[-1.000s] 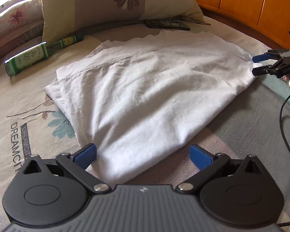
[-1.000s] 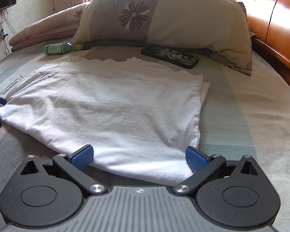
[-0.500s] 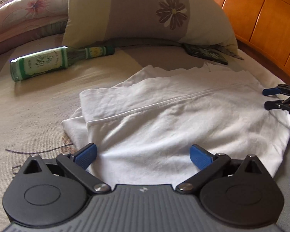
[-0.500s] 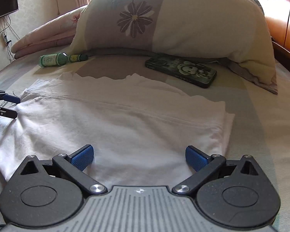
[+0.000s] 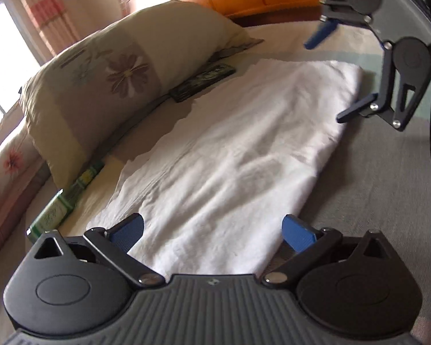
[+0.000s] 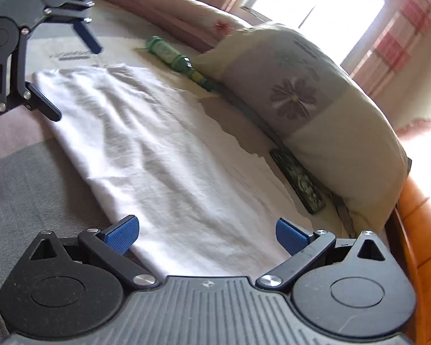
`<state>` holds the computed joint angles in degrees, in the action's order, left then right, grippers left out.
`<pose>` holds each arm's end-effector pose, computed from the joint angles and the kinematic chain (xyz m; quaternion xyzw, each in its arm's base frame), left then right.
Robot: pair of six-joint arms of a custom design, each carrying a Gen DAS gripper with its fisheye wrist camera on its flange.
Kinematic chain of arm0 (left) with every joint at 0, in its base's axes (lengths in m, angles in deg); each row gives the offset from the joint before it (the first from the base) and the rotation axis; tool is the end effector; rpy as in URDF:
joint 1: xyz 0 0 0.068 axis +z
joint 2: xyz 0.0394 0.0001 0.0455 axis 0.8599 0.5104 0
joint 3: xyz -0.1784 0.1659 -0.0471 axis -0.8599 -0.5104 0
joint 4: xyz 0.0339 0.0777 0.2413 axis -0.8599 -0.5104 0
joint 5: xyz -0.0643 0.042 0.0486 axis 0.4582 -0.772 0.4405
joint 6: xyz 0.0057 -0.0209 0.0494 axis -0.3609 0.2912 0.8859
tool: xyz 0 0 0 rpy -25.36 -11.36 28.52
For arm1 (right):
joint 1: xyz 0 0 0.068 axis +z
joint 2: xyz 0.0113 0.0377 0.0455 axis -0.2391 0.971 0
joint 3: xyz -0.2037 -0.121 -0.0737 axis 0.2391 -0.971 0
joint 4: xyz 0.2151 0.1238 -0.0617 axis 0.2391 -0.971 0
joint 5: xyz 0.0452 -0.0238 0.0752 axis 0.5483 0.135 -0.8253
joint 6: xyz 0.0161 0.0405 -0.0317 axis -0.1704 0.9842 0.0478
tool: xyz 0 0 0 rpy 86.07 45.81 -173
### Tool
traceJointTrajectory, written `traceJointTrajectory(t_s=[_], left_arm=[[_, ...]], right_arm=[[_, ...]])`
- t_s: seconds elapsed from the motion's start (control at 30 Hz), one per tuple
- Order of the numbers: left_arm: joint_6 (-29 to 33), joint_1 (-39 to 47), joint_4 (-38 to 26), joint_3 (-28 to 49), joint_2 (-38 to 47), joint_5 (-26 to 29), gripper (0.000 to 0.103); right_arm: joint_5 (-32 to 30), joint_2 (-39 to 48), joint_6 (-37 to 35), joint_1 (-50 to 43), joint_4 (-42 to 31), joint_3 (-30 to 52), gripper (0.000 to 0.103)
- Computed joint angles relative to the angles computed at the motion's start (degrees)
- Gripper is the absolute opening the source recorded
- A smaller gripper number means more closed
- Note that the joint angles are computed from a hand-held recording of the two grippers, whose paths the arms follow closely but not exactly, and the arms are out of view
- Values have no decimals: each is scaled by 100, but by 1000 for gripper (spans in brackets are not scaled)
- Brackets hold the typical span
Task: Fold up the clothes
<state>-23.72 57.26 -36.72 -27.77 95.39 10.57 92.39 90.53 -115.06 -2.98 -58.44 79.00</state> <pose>0.3012 -0.0227 0.1857 0.5209 0.7442 0.0464 0.4156 0.2548 0.0443 0.1692 -0.3311 0.8240 -0.1567 0.4322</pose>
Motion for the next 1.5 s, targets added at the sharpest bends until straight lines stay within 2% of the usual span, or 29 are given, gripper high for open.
traceJointTrajectory(t_s=[0.1, 0.17, 0.3, 0.43, 0.5, 0.63, 0.8, 0.93, 1.07, 1.23, 1.37, 1.5], left_arm=[[823, -616, 1243, -1071, -359, -696, 102], [967, -843, 1890, -1365, -296, -952, 103], [892, -1242, 2313, -1264, -10, -1435, 103], [1025, -1574, 2960, -1253, 400, -1679, 103], [1059, -1606, 3114, -1249, 498, -1712, 103], [1317, -1317, 3402, -1403, 505, -1731, 103], [1666, -644, 3665, -1516, 555, -1787, 103], [1530, -478, 3621, -1423, 604, -1991, 103], [1518, -905, 3738, -1485, 592, -2102, 102], [1525, -1241, 3801, -1358, 751, -2169, 103], [1727, -982, 3948, -1236, 941, -2251, 103], [2073, -695, 4353, -1188, 1215, -2601, 103]], right_arm=[[637, 262, -556, 671, 497, -225, 103], [920, 558, -747, 846, 825, -264, 103], [1085, 978, -771, 943, 1141, -107, 103], [1187, 1385, -807, 1052, 1548, 71, 103], [1135, 1489, -995, 1006, 1849, 9, 103], [1235, 1296, -1303, 753, 1998, -229, 103], [1465, 836, -2070, 154, 2396, -855, 103], [1512, 656, -2052, -176, 2407, -986, 103], [1686, 1030, -2041, 191, 2804, -897, 103], [1696, 1412, -1937, 607, 2847, -582, 103], [1671, 1199, -1991, 288, 2741, -672, 103], [1706, 1102, -2243, -161, 2757, -724, 103]])
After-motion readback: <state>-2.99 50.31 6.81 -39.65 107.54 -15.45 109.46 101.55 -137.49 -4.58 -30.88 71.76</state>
